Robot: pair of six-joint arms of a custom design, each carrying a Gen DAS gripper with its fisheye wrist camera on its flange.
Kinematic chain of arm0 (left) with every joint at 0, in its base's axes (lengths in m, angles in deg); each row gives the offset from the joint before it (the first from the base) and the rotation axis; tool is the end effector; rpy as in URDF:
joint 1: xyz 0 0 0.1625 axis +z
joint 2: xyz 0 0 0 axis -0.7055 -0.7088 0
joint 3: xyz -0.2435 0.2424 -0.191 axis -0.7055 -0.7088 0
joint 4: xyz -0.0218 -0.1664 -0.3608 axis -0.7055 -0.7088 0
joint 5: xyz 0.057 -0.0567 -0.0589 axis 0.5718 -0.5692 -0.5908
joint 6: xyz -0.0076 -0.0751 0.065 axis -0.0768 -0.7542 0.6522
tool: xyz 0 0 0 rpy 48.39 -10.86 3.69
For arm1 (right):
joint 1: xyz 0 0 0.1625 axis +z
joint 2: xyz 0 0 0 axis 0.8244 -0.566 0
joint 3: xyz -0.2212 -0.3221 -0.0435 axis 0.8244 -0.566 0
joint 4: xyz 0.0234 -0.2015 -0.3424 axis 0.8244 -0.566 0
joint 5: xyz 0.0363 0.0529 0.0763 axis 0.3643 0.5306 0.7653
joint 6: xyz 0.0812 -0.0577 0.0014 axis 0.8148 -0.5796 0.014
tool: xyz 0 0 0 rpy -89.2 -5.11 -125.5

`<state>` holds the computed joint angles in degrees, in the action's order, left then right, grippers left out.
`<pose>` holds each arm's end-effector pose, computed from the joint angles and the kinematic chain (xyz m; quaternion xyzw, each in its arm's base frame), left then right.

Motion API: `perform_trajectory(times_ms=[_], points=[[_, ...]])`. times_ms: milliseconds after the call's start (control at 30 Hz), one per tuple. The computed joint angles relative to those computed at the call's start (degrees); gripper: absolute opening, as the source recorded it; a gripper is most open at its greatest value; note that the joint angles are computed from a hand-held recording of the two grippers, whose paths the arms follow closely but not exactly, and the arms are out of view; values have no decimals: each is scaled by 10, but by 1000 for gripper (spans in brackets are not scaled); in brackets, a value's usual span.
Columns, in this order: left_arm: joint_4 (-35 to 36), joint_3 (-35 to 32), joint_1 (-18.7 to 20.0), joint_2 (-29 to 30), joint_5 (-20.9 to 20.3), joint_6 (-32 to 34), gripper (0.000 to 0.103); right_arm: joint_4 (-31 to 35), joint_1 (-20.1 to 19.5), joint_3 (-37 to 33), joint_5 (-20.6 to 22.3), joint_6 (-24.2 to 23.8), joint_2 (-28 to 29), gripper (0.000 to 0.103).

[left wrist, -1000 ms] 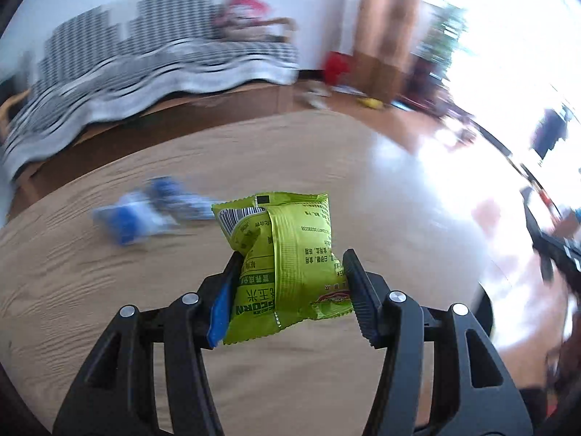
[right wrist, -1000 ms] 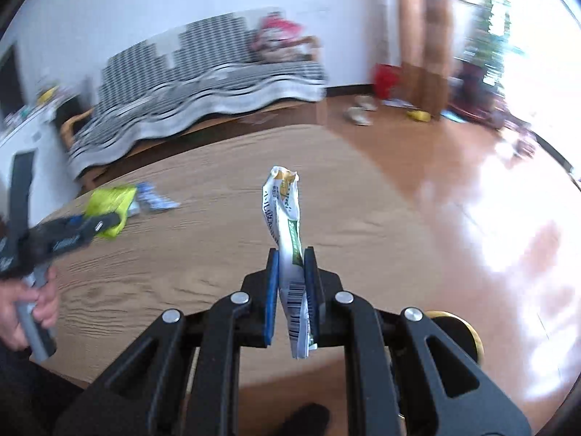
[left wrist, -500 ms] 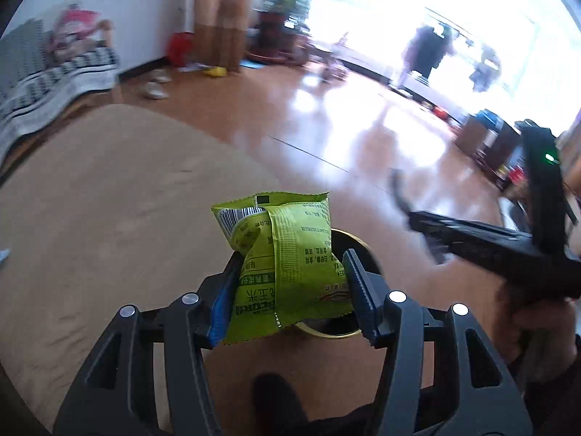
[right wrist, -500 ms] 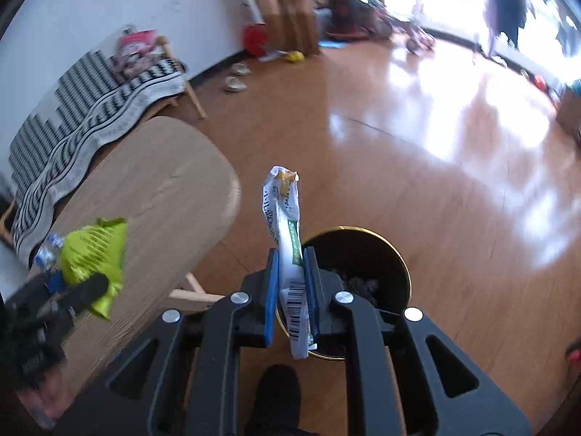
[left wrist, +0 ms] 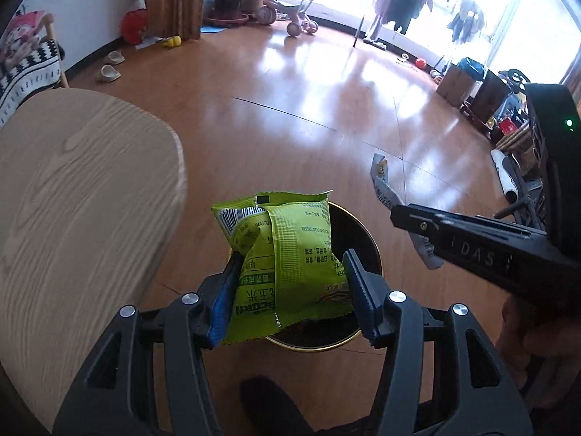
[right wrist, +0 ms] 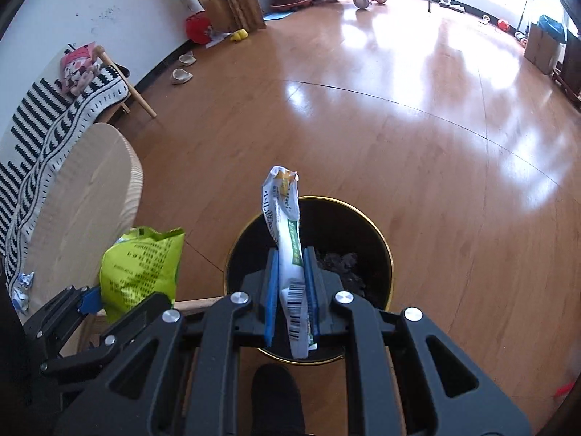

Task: Collect trash
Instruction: 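Carry both items to the bin and open both tools to drop them, then return both open tools to the remaining items on the table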

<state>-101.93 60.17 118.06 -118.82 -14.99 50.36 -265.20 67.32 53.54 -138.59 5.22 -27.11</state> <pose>0.0522 -0.4118 0.2206 0.3297 0.9154 -0.1287 0.1918 0.2978 -0.3559 -0.1210 -0.0901 -0.9003 0.3060 0.2961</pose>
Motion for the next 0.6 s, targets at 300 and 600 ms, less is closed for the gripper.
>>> perform_trajectory(times_ms=[300, 600], points=[[-43, -2, -12, 52, 1, 12, 58, -10, -7, 7, -7, 10, -6, 15], [-62, 8, -10, 36, -2, 20, 78, -17, -2, 4, -15, 20, 1, 15]])
